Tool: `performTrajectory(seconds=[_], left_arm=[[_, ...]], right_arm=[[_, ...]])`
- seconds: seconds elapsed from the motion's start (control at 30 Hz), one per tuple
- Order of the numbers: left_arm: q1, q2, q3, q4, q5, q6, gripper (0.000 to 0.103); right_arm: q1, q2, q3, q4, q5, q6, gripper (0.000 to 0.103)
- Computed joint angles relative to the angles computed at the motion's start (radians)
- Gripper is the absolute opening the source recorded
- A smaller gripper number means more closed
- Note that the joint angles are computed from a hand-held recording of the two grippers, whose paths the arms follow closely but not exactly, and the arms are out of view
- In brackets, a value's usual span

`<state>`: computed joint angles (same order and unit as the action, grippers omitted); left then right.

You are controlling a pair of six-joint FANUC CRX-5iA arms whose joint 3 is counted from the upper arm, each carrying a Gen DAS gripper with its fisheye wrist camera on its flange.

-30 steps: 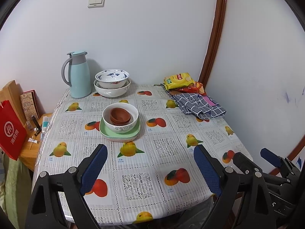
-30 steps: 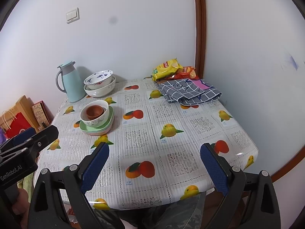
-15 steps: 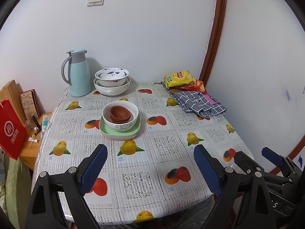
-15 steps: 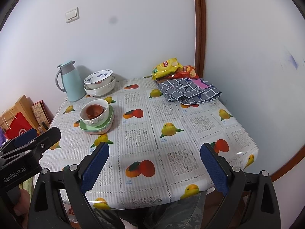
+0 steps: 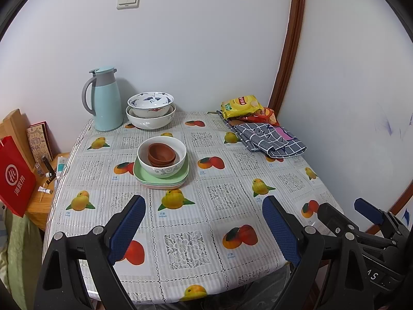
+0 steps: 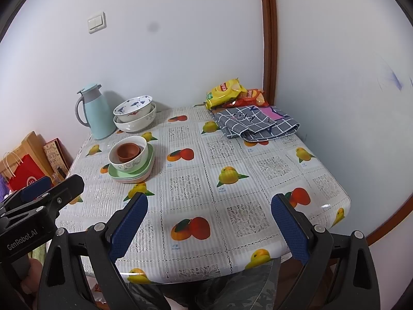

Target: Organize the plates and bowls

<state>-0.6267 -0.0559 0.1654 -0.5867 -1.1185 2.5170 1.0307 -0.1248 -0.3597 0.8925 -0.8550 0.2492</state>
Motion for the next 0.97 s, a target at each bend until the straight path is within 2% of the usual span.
performTrajectory(seconds=[0.97], left_arm=[[0.005,-0.007,-0.012,-0.004,0.002,-0.002,0.092]], right_arm=[[-0.006,-0.004,-0.006,0.006,0.011,-0.002,0.096]])
